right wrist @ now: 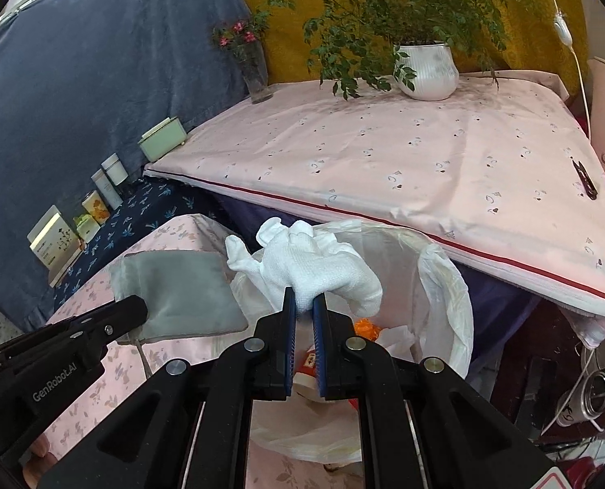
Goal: Collect trash
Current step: 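Carry the grey pouch and white cloth over the bin, then open both tools to drop the pouch and cloth into the bin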
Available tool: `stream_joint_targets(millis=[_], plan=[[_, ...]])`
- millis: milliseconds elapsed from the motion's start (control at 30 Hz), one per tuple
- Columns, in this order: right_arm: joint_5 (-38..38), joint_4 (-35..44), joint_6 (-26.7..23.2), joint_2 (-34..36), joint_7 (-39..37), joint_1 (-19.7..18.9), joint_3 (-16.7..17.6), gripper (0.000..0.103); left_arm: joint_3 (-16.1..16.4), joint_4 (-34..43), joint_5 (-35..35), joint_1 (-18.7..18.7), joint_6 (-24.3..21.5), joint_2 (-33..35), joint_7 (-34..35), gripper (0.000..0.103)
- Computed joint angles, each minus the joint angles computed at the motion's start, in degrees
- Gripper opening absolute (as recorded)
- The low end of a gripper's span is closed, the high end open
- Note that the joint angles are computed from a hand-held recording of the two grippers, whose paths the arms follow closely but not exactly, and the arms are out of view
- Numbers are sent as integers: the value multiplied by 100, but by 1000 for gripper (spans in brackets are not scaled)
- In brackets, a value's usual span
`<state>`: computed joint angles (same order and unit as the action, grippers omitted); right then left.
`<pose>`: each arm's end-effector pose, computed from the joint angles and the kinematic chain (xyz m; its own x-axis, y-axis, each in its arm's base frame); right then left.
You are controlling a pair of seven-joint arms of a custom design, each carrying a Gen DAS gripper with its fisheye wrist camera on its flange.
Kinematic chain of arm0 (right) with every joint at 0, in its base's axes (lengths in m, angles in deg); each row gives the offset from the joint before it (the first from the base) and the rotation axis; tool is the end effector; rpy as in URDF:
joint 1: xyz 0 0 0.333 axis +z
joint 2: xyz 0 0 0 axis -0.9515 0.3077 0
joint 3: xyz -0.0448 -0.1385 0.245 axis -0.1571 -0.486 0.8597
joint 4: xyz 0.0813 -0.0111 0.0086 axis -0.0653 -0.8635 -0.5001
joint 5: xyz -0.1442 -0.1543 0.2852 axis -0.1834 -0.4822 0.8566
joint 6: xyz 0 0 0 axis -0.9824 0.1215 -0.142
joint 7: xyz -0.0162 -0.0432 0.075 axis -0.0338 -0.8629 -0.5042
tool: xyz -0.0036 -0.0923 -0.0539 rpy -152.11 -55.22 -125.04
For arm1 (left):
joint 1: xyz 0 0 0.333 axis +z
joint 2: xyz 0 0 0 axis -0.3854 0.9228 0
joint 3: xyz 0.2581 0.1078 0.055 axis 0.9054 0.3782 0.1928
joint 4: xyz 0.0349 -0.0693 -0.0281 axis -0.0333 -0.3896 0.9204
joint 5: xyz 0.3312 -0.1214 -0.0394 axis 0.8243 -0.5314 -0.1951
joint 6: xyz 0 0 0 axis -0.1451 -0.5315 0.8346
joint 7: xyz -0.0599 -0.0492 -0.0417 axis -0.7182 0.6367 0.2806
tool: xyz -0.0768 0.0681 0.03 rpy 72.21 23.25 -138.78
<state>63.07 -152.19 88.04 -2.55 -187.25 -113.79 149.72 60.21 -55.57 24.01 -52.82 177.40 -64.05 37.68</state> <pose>0.3687 0.2498 0.3626 -0.3563 -0.8932 -0.2743 -0.5586 0.4390 -0.7037 0.4408 -0.4053 0.3930 -0.4274 -0.9002 0.0828 -0.7150 0.2806 -0.6403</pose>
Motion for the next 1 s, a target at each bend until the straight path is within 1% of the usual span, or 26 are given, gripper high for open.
stream_joint_targets(millis=[133, 200, 233, 300, 333, 367, 400, 500, 733, 800, 1000], plan=[[-6, -132, 36, -4, 9, 66, -96, 9, -47, 148, -77, -50, -64, 148, 89, 11], [-11, -165, 40, -1, 17, 73, -111, 13, -86, 186, -191, -51, -79, 198, 184, 12], [-10, -170, 34, -5, 24, 80, -119, 14, -96, 207, -240, -61, -109, 216, 220, 14], [-7, -194, 10, -58, 56, 109, -143, 14, 12, 243, -135, -176, -176, 231, 91, 27], [-15, -203, 21, -68, 65, 116, -155, 14, 52, 258, -72, -217, -188, 239, 13, 40], [-17, -205, 10, -76, 74, 128, -160, 16, 114, 259, 37, -269, -179, 233, -111, 44], [-23, -202, -11, -92, 82, 138, -166, 20, 159, 253, 144, -304, -179, 219, -211, 45], [-46, -193, -55, -125, 127, 173, -183, 24, 97, 262, 161, -249, -229, 217, -199, 47], [-139, -110, -128, -113, 175, 203, -174, 27, 75, 131, 268, -166, -213, 103, -332, 47], [-159, -81, -179, -120, 193, 240, -185, 30, 65, 85, 290, -133, -200, 66, -367, 47], [-292, 47, -344, -99, 250, 339, -192, 31, 37, -98, 301, -10, -143, -63, -468, 47]])
